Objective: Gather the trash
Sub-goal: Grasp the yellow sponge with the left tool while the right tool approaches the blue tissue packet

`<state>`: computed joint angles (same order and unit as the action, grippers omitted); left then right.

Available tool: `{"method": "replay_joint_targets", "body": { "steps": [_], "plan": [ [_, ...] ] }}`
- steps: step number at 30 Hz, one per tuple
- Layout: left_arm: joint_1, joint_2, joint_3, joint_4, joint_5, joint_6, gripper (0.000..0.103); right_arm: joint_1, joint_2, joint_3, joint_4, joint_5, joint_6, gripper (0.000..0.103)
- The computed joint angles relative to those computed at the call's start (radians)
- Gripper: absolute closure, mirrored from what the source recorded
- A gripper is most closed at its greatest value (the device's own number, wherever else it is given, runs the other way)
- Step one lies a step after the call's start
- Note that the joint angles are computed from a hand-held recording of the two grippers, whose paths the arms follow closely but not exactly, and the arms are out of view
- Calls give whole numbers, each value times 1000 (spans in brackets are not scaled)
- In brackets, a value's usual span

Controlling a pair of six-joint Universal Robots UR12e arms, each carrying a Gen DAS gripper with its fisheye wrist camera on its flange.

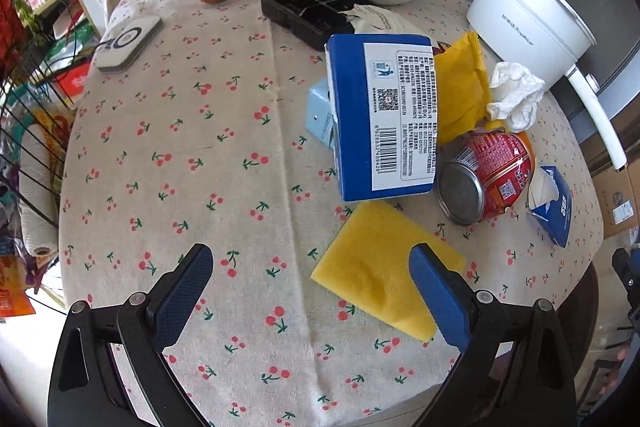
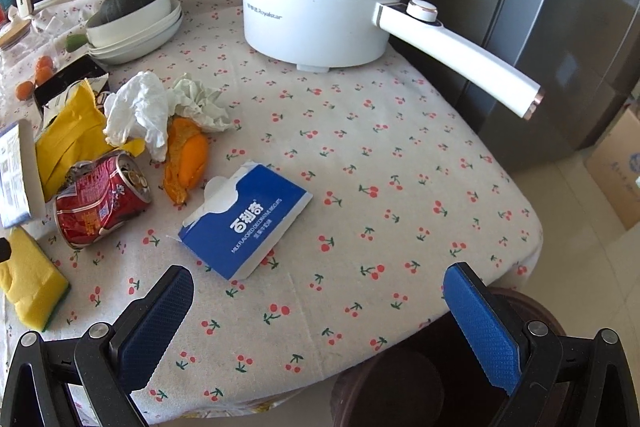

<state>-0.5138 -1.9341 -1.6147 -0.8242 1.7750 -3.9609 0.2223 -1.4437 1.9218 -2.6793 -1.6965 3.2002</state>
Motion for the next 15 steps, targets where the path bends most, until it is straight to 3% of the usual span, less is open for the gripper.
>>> {"method": "replay_joint_targets", "body": {
  "steps": [7,12,15],
  "plan": [
    [4,-12,1,53,-85,-29,6,7,6,-1,4,-4,-9,0],
    [-15,-61,68,20,-109,121,6,1,3,2,10,1,-11,0],
    [-26,-83,105,-21,-83,212,6,-7,-2,8,16,3,-2,0]
  ]
}}
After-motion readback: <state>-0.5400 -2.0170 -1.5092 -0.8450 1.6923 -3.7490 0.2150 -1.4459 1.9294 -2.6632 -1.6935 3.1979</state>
